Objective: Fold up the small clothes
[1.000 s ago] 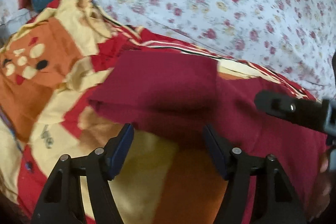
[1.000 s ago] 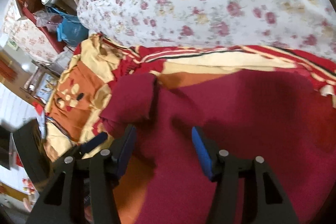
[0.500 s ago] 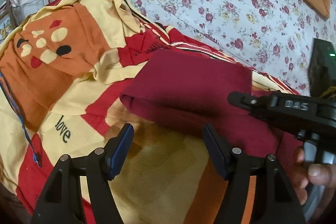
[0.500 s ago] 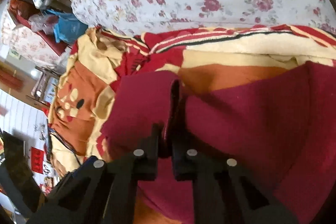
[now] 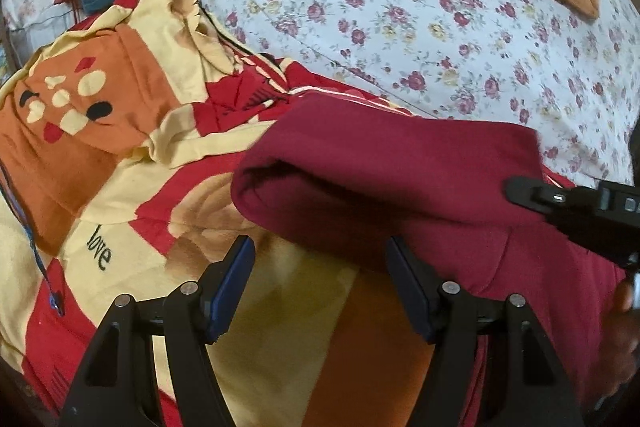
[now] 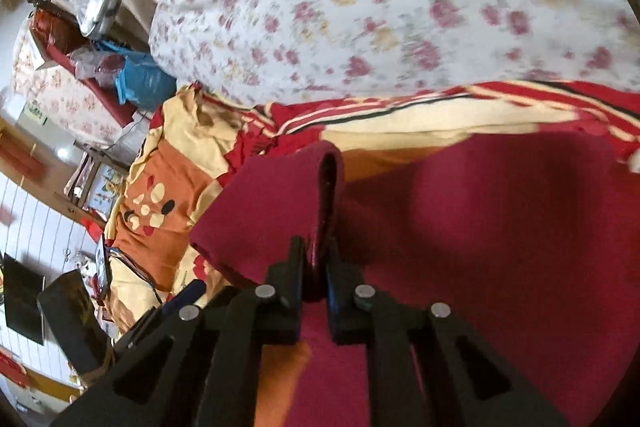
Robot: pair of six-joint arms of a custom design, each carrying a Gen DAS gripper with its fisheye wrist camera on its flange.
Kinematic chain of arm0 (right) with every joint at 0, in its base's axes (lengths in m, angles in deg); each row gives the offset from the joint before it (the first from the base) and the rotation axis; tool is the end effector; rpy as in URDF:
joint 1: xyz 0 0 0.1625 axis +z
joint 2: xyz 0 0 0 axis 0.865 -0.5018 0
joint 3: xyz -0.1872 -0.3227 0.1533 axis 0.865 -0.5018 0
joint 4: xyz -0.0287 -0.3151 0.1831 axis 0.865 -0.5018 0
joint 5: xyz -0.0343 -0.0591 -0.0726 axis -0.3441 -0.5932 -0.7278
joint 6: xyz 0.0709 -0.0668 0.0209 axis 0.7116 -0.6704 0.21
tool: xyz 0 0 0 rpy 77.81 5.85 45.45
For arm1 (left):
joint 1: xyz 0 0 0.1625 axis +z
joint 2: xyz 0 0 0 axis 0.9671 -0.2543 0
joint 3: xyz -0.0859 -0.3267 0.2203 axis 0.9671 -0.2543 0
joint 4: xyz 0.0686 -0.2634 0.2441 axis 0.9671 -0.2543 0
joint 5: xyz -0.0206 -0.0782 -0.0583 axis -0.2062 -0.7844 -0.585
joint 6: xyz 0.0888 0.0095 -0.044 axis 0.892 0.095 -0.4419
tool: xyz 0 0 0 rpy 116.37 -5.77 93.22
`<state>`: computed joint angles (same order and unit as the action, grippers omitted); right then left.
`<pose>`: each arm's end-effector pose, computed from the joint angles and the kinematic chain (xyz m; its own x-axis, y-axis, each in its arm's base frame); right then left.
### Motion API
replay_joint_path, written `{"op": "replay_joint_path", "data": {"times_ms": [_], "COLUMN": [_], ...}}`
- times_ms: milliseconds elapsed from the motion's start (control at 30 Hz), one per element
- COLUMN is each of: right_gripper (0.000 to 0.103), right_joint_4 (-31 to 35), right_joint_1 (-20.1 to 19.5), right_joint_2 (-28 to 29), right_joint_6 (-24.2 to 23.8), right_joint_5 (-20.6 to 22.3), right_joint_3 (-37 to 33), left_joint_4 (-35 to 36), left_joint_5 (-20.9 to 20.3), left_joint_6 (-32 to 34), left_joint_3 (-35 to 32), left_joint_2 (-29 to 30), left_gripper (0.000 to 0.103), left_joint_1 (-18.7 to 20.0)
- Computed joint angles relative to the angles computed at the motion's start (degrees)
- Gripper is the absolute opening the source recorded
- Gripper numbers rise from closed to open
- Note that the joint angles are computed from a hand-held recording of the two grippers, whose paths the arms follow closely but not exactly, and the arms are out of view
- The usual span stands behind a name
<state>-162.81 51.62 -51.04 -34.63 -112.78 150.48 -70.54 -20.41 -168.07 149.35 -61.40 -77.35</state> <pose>0.2527 -0.3013 0.1693 -0.9436 -0.3222 0.0763 -0.3302 0.8987 -0.2885 -0.2232 -0.1846 0.2084 -0.7458 -0.2783 -0.6052 0.2407 0.7346 -0.6344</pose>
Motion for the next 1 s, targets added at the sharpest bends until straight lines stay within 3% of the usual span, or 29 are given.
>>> {"op": "replay_joint_path", "data": {"times_ms": [200,333,633,833,900,1000], "right_gripper": [0.009,0.009,0.009,0.009,0.009,0.009], "right_joint_4": [8.03,16.95,33.2,33.73,34.33,33.64], "right_joint_1": [-4.43,-8.28,-18.3,-28.43,-33.51,-36.2], "right_joint_2": [-14.01,-26.3,-48.44,-54.81,-55.51,-55.95], "right_joint_6": [-2.66,-6.11,-14.0,-18.79,-20.15,-21.63], "right_joint_5": [-2.68,-4.3,-7.79,-8.31,-6.86,-6.48], "right_joint_3": [2.76,3.21,1.23,2.26,3.02,4.29], "left_joint_4": [-0.64,-2.02,-10.68,-14.18,-15.38,-17.8], "left_joint_5": [-0.12,-0.39,-0.64,-0.54,-0.81,-1.02], "left_joint_6": [-0.01,0.09,4.03,8.05,8.99,10.5], "left_joint_3": [0.3,0.89,2.63,1.92,2.05,2.48], "left_joint_2": [0.22,0.01,0.77,4.44,4.89,4.86], "left_gripper": [0.06,0.06,0.06,0.06,0.06,0.06], "left_joint_1": [-0.81,-1.31,-3.52,-3.74,-3.57,-3.25]}}
